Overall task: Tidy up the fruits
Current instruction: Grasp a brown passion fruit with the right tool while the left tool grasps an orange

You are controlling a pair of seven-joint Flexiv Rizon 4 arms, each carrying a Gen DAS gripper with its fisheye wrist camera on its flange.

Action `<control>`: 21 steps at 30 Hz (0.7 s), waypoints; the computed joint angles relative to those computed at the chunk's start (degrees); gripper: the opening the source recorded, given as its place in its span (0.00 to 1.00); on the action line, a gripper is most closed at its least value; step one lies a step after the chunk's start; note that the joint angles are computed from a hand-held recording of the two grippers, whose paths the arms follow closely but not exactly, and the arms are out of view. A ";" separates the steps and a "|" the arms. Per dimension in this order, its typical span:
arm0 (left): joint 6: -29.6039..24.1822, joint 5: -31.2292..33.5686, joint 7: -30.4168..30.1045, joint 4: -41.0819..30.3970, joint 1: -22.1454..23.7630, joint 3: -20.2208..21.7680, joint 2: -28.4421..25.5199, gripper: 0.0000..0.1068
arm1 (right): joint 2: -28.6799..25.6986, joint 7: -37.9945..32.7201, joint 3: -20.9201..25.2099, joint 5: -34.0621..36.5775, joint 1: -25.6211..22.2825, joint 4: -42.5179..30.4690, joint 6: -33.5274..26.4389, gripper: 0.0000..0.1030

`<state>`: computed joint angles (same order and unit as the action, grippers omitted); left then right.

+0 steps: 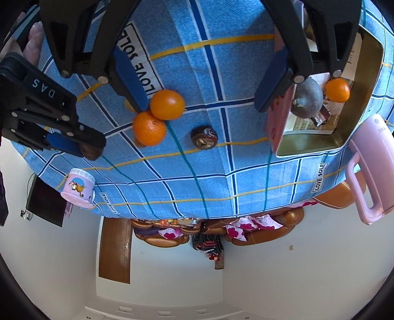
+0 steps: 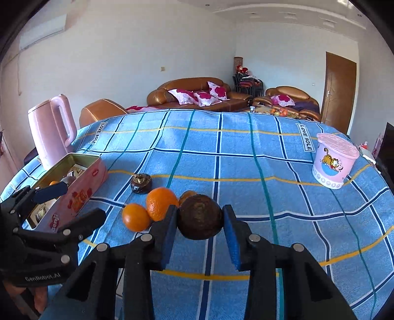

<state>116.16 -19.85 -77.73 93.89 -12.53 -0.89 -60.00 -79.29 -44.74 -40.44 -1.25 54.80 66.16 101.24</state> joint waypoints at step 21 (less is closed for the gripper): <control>-16.65 4.83 0.82 -8.01 4.29 -4.73 -2.31 0.51 | -1.05 2.27 1.88 -3.55 -2.72 -4.03 -2.09 0.38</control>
